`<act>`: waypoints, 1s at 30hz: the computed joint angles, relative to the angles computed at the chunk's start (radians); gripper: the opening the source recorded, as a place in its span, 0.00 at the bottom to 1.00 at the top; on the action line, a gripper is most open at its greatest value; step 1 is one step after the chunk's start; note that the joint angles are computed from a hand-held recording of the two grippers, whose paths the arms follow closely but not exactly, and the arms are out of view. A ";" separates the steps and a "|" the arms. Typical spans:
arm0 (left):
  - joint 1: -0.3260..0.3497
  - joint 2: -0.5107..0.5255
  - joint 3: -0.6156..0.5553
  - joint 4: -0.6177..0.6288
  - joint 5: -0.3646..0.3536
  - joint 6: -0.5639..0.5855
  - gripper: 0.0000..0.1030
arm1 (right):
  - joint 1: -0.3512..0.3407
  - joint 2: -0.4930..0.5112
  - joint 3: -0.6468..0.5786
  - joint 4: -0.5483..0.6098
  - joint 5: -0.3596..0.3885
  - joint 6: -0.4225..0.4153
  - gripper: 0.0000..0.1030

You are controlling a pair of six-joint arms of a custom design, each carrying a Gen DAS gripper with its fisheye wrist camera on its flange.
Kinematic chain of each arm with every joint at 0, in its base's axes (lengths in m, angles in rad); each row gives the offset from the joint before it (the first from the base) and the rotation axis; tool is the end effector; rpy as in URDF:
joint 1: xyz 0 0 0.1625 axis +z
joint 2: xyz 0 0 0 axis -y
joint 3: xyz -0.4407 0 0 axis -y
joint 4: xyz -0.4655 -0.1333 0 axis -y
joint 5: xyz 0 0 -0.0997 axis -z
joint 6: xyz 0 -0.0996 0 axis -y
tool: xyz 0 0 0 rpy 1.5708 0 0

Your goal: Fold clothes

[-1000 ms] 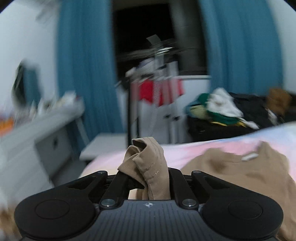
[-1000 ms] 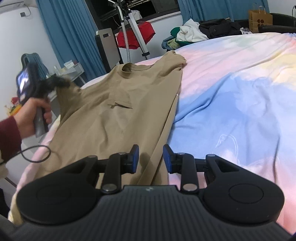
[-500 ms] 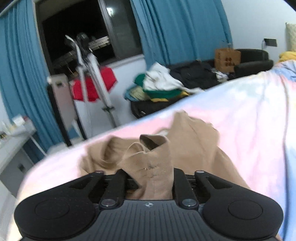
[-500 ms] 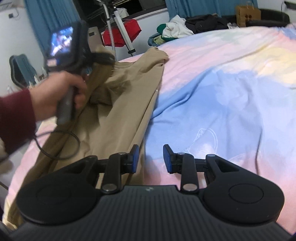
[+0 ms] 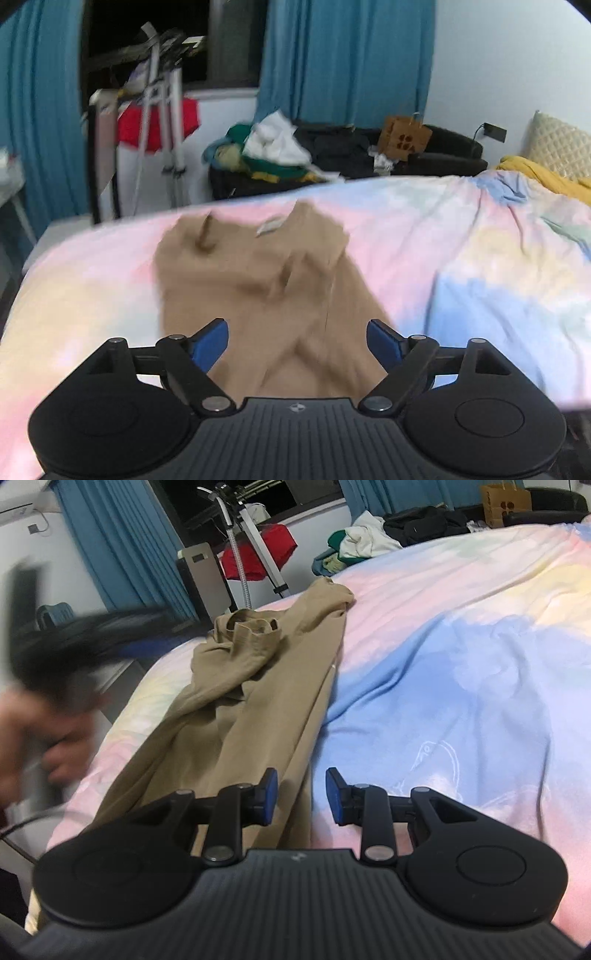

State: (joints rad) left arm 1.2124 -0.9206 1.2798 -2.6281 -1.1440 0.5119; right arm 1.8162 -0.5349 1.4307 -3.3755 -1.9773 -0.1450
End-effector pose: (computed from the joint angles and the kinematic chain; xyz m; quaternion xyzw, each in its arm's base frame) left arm -0.1302 -0.8452 0.3443 0.3215 0.8633 -0.3180 0.2241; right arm 0.2863 -0.7566 0.0461 0.0838 -0.8805 0.4385 0.1596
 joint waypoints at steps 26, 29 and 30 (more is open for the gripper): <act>-0.014 -0.433 0.274 0.665 0.272 -0.337 0.03 | 0.058 -0.102 0.163 -0.027 -0.074 0.070 0.32; -0.063 -0.465 0.307 0.644 0.267 -0.305 0.03 | 0.059 -0.101 0.160 -0.013 -0.070 0.055 0.31; -0.082 -0.467 0.315 0.639 0.266 -0.298 0.03 | 0.059 -0.100 0.158 -0.009 -0.068 0.048 0.31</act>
